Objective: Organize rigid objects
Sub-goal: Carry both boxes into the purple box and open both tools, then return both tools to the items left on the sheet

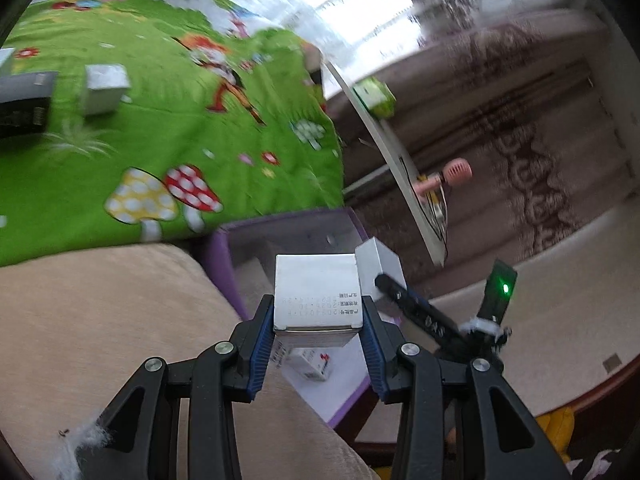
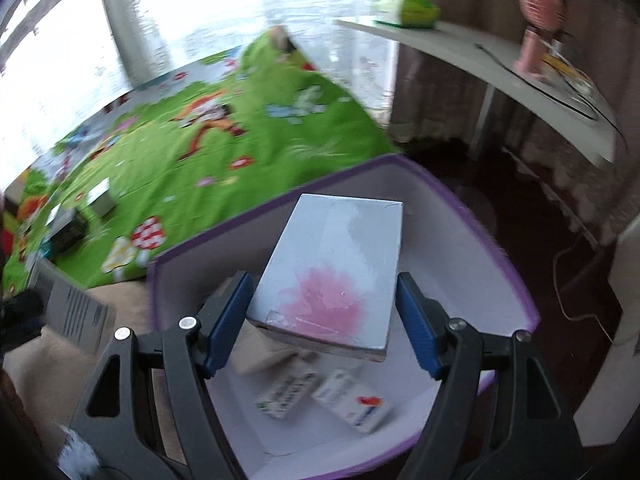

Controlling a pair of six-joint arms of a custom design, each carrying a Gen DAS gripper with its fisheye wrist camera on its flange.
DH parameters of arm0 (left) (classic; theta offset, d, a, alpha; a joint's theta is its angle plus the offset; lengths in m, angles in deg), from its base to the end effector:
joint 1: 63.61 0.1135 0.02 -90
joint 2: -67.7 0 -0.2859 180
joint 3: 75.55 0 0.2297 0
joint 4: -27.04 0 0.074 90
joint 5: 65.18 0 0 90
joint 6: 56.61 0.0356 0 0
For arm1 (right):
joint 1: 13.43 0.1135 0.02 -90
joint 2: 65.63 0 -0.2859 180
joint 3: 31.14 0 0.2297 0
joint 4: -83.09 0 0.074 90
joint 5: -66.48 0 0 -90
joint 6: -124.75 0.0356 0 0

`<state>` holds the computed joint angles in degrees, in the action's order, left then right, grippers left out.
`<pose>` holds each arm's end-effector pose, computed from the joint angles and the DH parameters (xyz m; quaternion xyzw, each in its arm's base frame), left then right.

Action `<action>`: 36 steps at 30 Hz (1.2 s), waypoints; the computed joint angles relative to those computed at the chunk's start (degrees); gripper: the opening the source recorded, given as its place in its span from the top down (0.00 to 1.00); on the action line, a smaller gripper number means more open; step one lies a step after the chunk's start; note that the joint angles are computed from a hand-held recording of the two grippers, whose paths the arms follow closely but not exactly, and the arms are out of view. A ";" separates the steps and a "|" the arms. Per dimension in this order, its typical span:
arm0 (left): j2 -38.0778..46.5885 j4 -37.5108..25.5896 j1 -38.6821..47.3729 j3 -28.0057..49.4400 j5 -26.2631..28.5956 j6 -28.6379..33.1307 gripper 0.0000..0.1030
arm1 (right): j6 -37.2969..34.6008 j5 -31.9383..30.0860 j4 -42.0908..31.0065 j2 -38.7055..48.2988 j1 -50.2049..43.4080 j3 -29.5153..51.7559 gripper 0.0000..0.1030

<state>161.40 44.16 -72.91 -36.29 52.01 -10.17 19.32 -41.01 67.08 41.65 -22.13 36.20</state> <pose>0.2501 -0.0574 0.1479 -0.1569 0.8631 -0.3806 0.2924 0.3392 -0.0411 0.1496 -0.0999 0.9408 0.0817 0.3134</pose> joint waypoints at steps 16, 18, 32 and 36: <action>-0.46 -3.10 -1.49 0.72 -1.80 0.81 0.34 | 1.16 -0.01 -2.23 3.21 -1.94 3.11 0.20; -1.69 -4.17 -1.43 0.43 -3.37 1.62 0.34 | 0.91 -0.72 -2.63 2.96 -1.12 2.72 0.20; -12.19 -11.40 7.00 -3.99 -10.46 8.31 0.34 | 0.59 -1.61 -3.01 -0.66 8.98 -1.88 0.20; -15.09 -12.75 11.97 -5.94 -9.39 9.95 0.34 | 1.00 -1.27 -2.61 -1.76 12.85 -3.41 0.19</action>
<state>146.31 31.41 -60.94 -42.23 42.61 -0.22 20.32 -42.28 64.47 39.89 -9.28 32.79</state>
